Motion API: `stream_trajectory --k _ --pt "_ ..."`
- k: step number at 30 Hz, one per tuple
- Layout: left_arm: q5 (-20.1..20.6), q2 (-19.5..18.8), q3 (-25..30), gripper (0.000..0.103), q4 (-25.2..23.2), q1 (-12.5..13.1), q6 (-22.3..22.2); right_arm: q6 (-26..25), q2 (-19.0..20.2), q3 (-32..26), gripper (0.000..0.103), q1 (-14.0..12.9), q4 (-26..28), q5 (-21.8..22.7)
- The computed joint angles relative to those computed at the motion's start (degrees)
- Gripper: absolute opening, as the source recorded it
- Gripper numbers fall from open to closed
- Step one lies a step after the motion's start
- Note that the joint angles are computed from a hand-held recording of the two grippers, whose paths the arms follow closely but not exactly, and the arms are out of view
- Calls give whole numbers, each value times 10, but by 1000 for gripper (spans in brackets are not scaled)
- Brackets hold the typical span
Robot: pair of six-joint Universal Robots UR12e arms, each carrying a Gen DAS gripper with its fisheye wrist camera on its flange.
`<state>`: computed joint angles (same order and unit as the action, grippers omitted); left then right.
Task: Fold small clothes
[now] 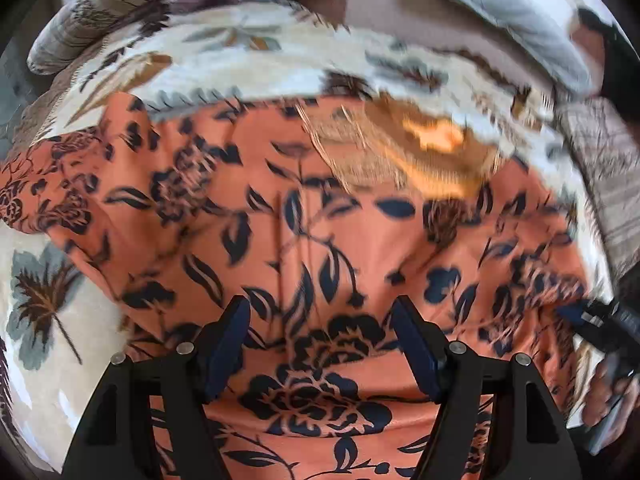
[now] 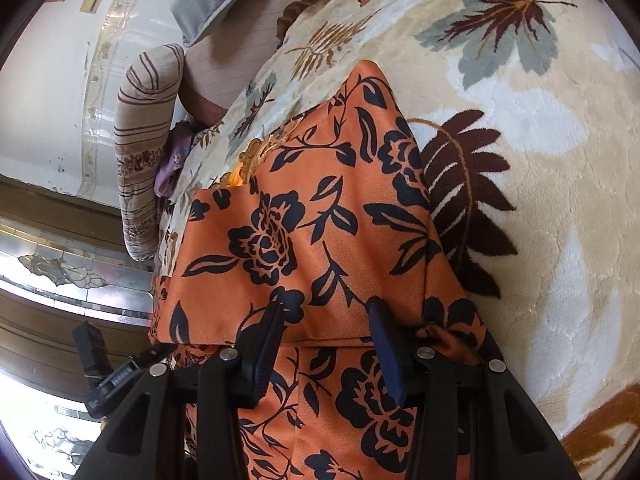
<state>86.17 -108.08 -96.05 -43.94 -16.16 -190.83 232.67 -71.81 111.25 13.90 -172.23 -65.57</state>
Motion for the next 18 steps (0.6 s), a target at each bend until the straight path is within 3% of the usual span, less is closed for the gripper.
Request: stream_trajectory --k 1,2,5,8,11,18 --pt "2 -3 0 64 -5 -2 6 0 0 0 49 0 0 1" --pt "1 -5 1 38 -8 -4 11 0 0 0 49 -1 1 2" --pt "29 -8 2 14 -5 -9 6 0 1 0 49 -2 1 8" --pt "26 1 -10 8 36 -6 2 1 1 1 49 -4 -2 13" --pt "47 12 -16 7 96 -12 28 -1 1 2 49 -5 -3 15" --pt "94 24 2 7 118 -9 70 -2 0 3 49 -5 -3 14"
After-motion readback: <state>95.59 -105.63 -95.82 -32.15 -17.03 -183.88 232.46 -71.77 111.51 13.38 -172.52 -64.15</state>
